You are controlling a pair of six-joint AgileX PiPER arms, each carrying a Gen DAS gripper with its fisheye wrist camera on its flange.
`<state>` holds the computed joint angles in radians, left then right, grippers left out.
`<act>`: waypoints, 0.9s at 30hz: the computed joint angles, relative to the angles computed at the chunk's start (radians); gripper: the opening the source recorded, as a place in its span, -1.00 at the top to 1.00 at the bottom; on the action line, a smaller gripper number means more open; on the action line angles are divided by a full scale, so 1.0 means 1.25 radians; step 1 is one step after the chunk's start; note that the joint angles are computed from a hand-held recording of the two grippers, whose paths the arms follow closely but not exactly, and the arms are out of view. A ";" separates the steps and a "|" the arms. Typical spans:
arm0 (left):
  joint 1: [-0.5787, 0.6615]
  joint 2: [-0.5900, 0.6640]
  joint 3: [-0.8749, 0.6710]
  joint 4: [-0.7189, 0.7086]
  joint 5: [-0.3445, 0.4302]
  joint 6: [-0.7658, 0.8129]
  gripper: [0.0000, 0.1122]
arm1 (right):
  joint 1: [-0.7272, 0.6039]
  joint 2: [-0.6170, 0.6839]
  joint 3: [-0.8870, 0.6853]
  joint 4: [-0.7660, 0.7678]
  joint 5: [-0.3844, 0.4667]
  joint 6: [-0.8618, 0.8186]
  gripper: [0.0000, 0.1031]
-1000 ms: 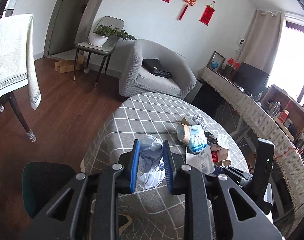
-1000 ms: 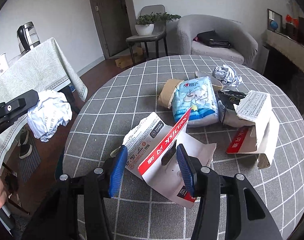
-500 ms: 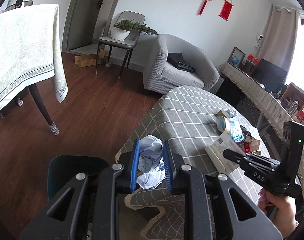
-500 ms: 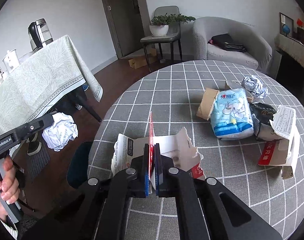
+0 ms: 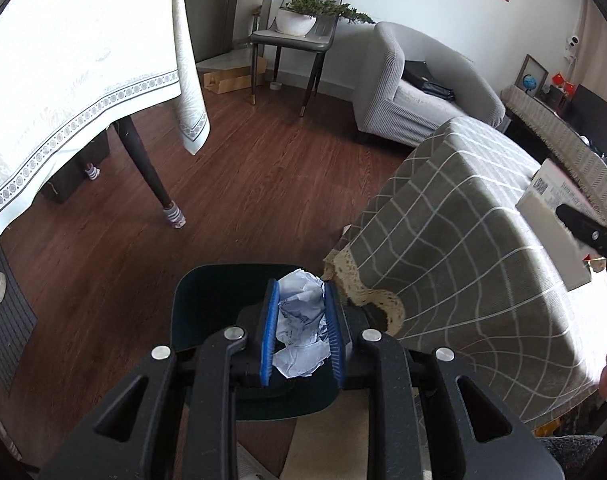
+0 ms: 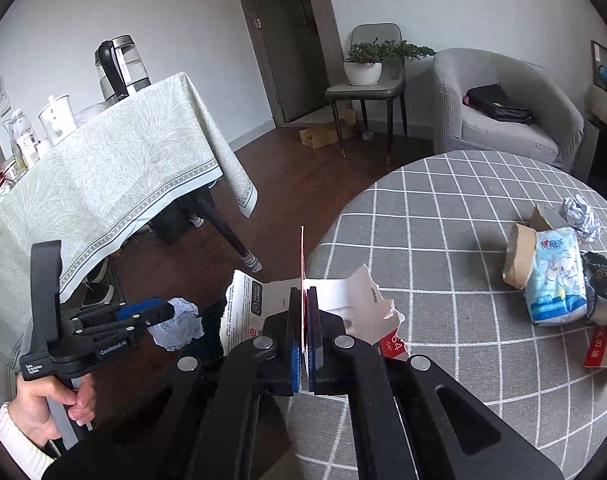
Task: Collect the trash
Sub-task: 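Drop the plastic bag into the teal bin with the left tool while the right tool carries the packaging over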
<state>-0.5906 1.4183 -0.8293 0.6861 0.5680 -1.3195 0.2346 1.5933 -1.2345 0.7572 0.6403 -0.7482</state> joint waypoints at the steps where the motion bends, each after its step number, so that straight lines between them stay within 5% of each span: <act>1: 0.010 0.003 0.010 -0.014 -0.003 0.017 0.56 | 0.016 0.004 -0.005 -0.001 -0.002 0.007 0.95; 13: 0.135 0.025 0.117 -0.189 -0.057 0.222 0.55 | 0.154 0.077 -0.067 -0.023 -0.012 0.074 0.95; 17: 0.175 0.016 0.138 -0.254 -0.072 0.300 0.30 | 0.187 0.109 -0.086 -0.049 -0.016 0.106 0.95; 27: 0.225 -0.062 0.193 -0.245 -0.095 0.300 0.11 | 0.258 0.192 -0.148 -0.154 -0.025 0.215 0.95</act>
